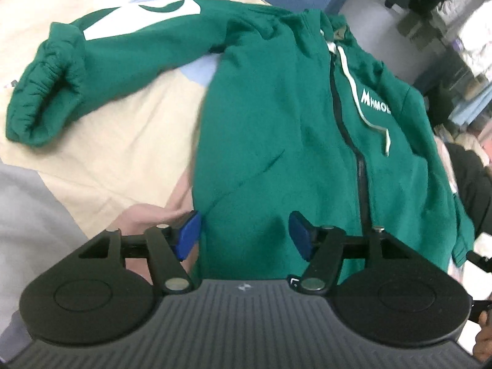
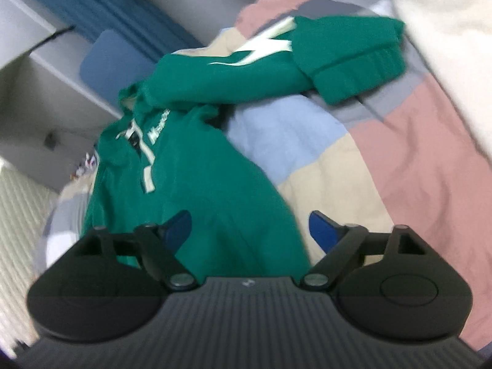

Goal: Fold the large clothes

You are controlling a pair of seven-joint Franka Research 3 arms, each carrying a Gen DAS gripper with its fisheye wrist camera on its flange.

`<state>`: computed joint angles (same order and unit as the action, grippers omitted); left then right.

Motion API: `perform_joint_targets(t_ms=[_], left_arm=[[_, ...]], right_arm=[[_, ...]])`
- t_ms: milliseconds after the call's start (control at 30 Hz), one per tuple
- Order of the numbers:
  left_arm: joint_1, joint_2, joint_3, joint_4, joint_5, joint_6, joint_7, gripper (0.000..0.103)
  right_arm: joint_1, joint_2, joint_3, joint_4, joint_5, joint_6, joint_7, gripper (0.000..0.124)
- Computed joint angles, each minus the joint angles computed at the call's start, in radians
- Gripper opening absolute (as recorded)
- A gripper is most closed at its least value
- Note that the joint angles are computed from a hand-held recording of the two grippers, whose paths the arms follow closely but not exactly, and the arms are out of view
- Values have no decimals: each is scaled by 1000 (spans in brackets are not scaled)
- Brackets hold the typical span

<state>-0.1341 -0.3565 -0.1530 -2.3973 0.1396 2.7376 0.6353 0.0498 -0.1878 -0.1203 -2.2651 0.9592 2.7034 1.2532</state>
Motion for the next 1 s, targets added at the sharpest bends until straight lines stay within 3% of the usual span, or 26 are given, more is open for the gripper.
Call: perform_joint_targets(t_ms=[167, 267, 367, 400, 433, 533, 700, 833, 1000], left_arm=[[-8, 27, 2, -10, -22, 58, -22, 67], [-24, 42, 15, -15, -50, 77, -5, 59], [-12, 29, 5, -21, -27, 60, -11, 28], [-23, 18, 16, -29, -45, 66, 1, 14], [-27, 5, 22, -32, -55, 63, 6, 11], [-34, -56, 29, -53, -69, 69, 12, 10], [-57, -162, 64, -53, -99, 15, 72, 9], [-51, -241, 68, -46, -98, -104, 112, 9], [-30, -232, 53, -16, -83, -241, 134, 10]], right_arm=[[-20, 92, 22, 66, -125, -54, 124, 85], [-3, 133, 41, 105, -110, -81, 30, 82], [8, 113, 68, 76, -183, -20, 4, 57], [7, 102, 73, 63, -239, -6, 34, 36], [6, 83, 73, 46, -269, 6, 56, 24], [16, 9, 53, 4, -237, 14, 19, 8], [43, -138, 20, -44, -240, -40, -105, 7], [29, -223, 26, -62, -318, -112, -82, 7], [-14, -185, 57, -35, -476, -228, 50, 8]])
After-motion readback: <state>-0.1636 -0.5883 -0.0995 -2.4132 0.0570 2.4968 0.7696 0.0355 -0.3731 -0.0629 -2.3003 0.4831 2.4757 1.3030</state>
